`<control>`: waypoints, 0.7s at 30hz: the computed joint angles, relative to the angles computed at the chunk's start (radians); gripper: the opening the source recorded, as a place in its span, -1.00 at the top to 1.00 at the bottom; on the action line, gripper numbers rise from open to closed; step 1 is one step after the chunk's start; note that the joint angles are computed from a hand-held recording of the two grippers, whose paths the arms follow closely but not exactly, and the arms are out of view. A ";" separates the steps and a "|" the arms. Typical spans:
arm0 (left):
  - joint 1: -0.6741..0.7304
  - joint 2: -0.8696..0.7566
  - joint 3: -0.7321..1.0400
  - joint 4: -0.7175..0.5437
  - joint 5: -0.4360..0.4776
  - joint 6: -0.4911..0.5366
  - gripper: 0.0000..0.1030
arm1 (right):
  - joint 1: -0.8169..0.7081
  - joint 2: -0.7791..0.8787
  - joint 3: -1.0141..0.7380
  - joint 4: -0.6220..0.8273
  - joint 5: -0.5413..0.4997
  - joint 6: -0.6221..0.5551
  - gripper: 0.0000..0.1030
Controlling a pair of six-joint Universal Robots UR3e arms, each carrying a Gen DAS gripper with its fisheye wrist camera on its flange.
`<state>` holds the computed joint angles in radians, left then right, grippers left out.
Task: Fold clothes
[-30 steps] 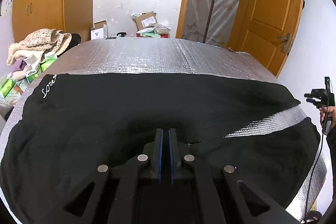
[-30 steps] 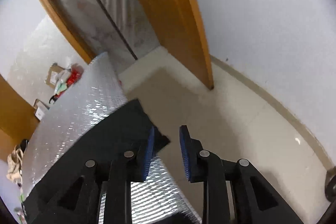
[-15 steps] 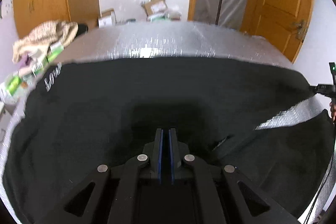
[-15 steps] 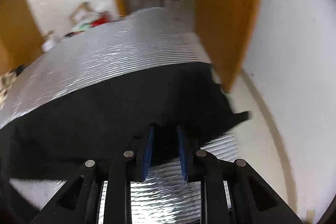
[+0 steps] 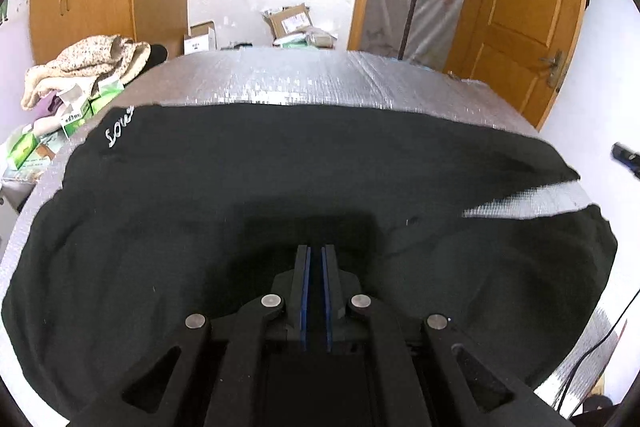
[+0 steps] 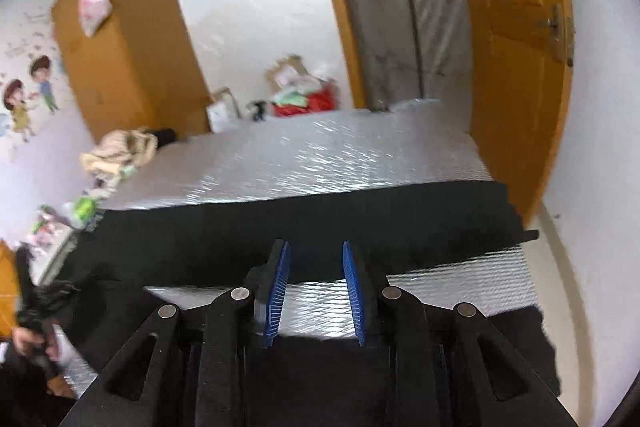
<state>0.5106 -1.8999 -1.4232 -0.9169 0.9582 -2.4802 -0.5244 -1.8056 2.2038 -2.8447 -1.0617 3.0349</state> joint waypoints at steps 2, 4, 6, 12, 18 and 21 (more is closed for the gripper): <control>0.011 0.028 -0.038 -0.003 -0.007 0.010 0.91 | -0.062 -0.131 0.062 0.031 0.064 -0.010 0.45; 0.029 0.062 -0.075 -0.006 -0.030 0.032 0.91 | -0.135 -0.276 0.099 0.091 0.141 -0.014 0.45; 0.051 0.092 -0.099 -0.015 -0.057 0.057 0.91 | -0.236 -0.445 0.106 0.222 0.230 -0.036 0.44; 0.100 0.162 -0.158 -0.035 -0.103 0.106 0.91 | -0.400 -0.739 0.031 0.588 0.294 -0.139 0.44; 0.100 0.192 -0.215 -0.053 -0.096 0.158 0.91 | -0.123 -0.651 0.186 0.361 -0.026 -0.013 0.43; 0.077 0.208 -0.245 -0.065 -0.090 0.195 0.91 | 0.113 -0.414 0.264 0.099 -0.223 0.120 0.44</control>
<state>0.5875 -1.6924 -1.6678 -0.9824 0.8683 -2.2850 -0.4118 -2.2194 2.4676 -2.7458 -1.2848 3.1551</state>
